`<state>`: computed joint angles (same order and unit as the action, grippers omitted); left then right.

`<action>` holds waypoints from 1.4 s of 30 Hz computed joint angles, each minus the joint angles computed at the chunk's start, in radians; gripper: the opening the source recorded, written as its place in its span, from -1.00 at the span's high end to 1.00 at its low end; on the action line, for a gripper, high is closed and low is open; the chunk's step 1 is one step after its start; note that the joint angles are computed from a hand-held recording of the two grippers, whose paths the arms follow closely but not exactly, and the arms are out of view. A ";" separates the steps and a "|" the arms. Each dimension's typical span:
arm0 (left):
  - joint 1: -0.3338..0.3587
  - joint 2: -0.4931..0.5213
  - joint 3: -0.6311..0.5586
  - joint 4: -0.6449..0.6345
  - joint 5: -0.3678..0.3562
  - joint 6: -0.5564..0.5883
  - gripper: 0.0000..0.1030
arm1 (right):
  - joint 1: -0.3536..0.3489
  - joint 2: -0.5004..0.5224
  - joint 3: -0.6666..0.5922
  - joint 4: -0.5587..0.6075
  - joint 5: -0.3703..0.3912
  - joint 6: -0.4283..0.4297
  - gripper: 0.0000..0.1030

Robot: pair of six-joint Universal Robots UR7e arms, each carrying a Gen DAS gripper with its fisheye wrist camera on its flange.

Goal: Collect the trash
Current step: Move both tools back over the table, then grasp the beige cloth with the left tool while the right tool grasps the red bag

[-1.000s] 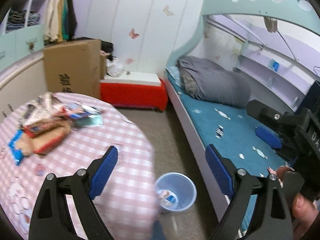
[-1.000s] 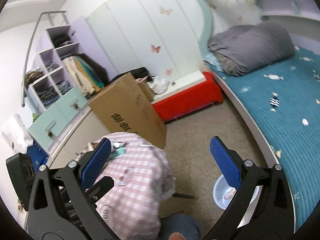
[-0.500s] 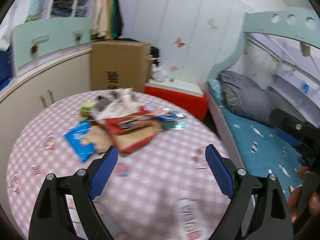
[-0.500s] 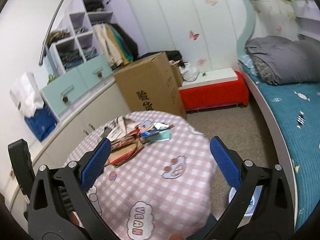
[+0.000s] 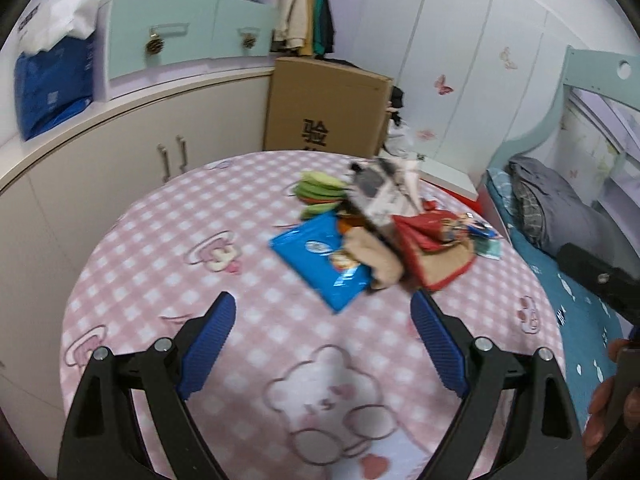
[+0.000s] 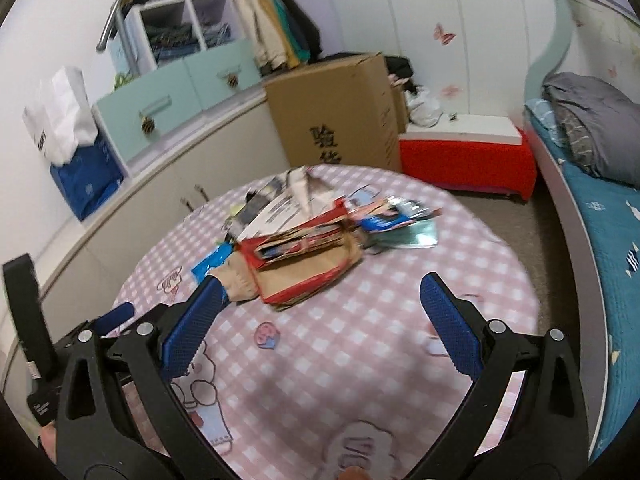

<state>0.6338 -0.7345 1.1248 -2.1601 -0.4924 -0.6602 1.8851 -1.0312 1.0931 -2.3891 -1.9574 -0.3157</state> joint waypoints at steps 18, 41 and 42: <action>0.029 -0.078 0.085 0.047 0.021 -0.072 -0.69 | 0.050 0.306 -0.235 0.015 -0.269 -0.141 -0.88; 0.093 0.356 -0.582 0.371 -0.029 0.363 -0.69 | -0.047 0.094 -0.071 0.049 0.019 -0.083 0.14; 0.096 0.368 -0.613 0.410 -0.042 0.350 -0.53 | -0.047 0.094 -0.069 0.043 0.013 -0.089 0.03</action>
<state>0.7295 -0.3660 0.5119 -1.7500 -0.5341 -0.3097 1.8384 -0.9368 1.0240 -2.3464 -1.9443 -0.4049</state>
